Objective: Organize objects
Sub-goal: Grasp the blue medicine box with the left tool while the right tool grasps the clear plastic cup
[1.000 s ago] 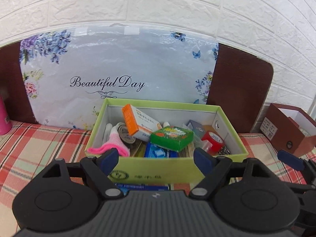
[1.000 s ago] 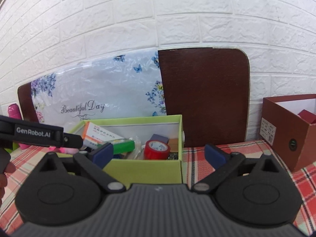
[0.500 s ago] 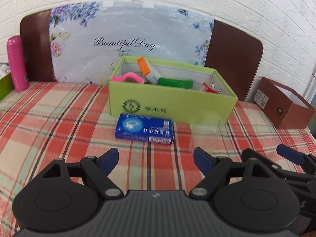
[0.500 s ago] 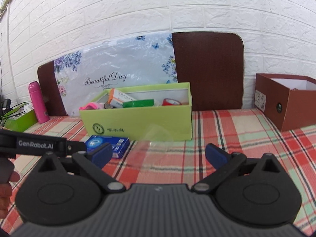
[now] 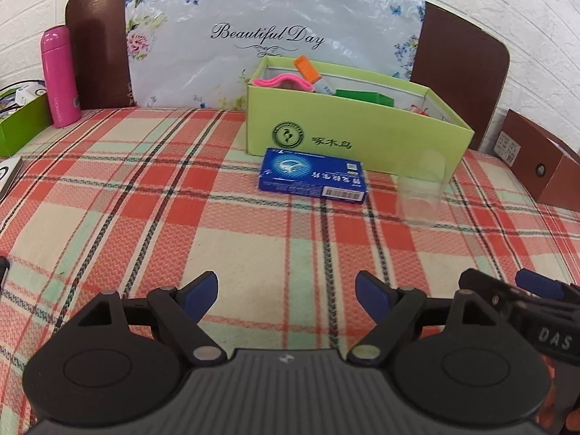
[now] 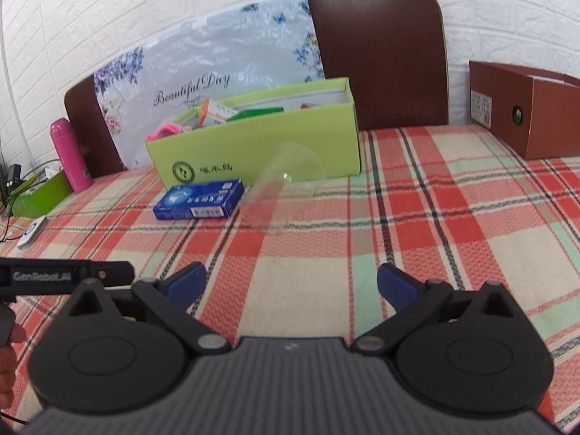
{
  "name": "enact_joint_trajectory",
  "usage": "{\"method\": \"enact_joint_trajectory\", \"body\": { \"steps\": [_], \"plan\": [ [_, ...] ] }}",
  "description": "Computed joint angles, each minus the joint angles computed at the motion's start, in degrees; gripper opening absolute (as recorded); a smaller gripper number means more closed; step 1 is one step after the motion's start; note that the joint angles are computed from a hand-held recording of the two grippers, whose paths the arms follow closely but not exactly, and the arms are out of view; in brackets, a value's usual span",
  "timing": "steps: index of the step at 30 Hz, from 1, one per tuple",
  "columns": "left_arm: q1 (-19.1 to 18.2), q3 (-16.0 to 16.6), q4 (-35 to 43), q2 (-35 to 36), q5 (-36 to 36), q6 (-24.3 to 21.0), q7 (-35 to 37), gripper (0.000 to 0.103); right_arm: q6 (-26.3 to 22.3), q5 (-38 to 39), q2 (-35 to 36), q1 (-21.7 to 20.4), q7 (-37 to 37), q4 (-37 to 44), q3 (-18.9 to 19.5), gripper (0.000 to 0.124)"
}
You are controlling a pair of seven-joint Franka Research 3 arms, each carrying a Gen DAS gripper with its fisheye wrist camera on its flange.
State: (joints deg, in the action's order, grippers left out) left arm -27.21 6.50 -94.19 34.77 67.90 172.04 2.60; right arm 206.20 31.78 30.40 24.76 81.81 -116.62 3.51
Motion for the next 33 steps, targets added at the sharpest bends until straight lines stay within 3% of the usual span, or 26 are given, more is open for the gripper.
{"method": "enact_joint_trajectory", "body": {
  "steps": [4, 8, 12, 14, 15, 16, 17, 22, 26, 27, 29, 31, 32, 33],
  "plan": [
    [1.6, -0.8, 0.2, 0.5, -2.4, 1.0, 1.7, 0.086, -4.1, 3.3, 3.1, 2.9, -1.3, 6.4, -3.4, 0.1],
    [2.9, -1.4, 1.4, 1.6, -7.1, 2.9, 5.8, 0.086, -9.4, 9.1, 8.2, 10.7, -3.8, 16.2, -12.9, 0.097],
    [3.3, -1.2, 4.7, 3.9, -11.4, 3.6, 11.3, 0.086, -14.3, 8.1, 14.7, 15.6, -1.8, 25.2, -20.6, 0.092],
    [4.7, -2.4, 7.5, 5.8, -14.4, 3.8, 15.0, 0.086, -18.3, 7.8, 18.6, 19.1, 1.3, 29.2, -26.9, 0.075],
    [5.8, -3.6, 9.1, 6.9, -16.3, 3.6, 17.3, 0.086, -19.6, 7.1, 19.8, 19.4, 2.5, 30.6, -28.0, 0.066],
    [7.0, -4.8, 10.9, 8.1, -18.0, 3.5, 19.7, 0.086, -20.7, 6.6, 20.6, 19.9, 3.8, 31.3, -29.3, 0.044],
    [8.3, -6.2, 13.3, 9.8, -19.8, 3.2, 22.4, 0.086, -21.2, 5.6, 20.8, 20.6, 6.0, 30.9, -30.6, 0.044],
    [15.7, -17.0, 27.5, 20.0, -29.6, -1.1, 38.9, 0.086, -15.8, 1.6, 16.2, 16.3, 4.9, 24.4, -24.3, 0.044],
    [17.7, -23.4, 38.4, 27.5, -36.5, -5.9, 49.2, 0.085, -14.3, -0.2, 11.8, 14.0, 4.9, 18.9, -21.1, 0.044],
    [19.0, -26.2, 38.5, 28.1, -38.2, -5.7, 52.3, 0.085, -13.7, -0.7, 10.7, 12.7, 4.6, 17.8, -19.5, 0.044],
    [23.7, -34.9, 34.4, 28.1, -41.3, -2.9, 61.7, 0.084, -12.2, -1.5, 8.8, 10.8, 3.7, 15.5, -17.3, 0.044],
    [28.6, -44.3, 30.1, 28.6, -41.3, -3.4, 72.0, 0.084, -10.7, -1.8, 7.2, 8.4, 2.8, 13.5, -14.4, 0.044],
    [30.2, -47.1, 27.0, 27.9, -43.6, -3.6, 79.4, 0.084, -10.1, -2.1, 6.6, 6.9, 2.5, 12.6, -12.6, 0.044],
    [30.8, -48.0, 24.7, 26.9, -43.0, -3.2, 82.8, 0.084, -9.7, -2.1, 6.0, 5.8, 2.1, 11.9, -11.5, 0.044]
  ]
}}
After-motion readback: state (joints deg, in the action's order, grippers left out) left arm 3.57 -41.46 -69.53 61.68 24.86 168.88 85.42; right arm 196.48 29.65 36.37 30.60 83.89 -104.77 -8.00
